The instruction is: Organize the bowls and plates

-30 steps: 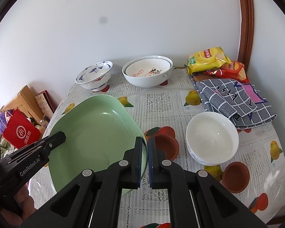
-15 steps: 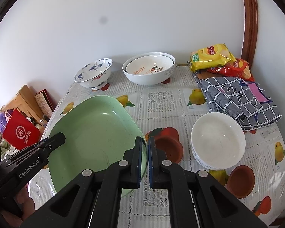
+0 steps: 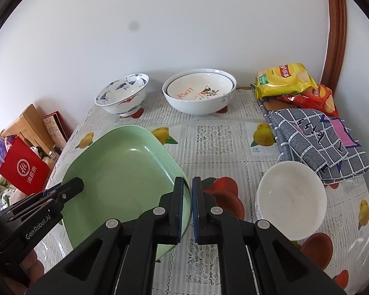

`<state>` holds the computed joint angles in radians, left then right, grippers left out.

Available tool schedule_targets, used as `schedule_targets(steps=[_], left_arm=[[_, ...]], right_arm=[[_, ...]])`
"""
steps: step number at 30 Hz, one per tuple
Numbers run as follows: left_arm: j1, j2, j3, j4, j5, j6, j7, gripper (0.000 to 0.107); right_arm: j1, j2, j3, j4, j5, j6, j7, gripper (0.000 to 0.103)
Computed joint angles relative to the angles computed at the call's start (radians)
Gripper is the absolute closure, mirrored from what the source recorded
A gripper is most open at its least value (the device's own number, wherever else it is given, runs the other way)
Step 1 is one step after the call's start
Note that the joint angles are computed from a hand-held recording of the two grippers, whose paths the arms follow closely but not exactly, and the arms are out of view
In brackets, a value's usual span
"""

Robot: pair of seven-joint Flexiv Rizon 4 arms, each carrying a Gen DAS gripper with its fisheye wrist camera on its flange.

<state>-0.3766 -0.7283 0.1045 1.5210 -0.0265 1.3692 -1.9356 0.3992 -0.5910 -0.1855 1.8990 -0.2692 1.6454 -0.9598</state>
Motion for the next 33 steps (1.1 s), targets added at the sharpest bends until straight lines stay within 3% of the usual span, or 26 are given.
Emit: schedule_targets(steps=[20, 33], left_arm=[[0.023, -0.046, 0.019, -0.07, -0.006, -0.02, -0.012, 0.097], [0.042, -0.08, 0.017, -0.072, 0.007, -0.115, -0.053, 0.097]], right_arm=[[-0.088, -0.088, 0.11, -0.152, -0.017, -0.045, -0.05, 0.096], [-0.149, -0.167, 0.219, -0.242, -0.01, -0.139, -0.123, 0.095]])
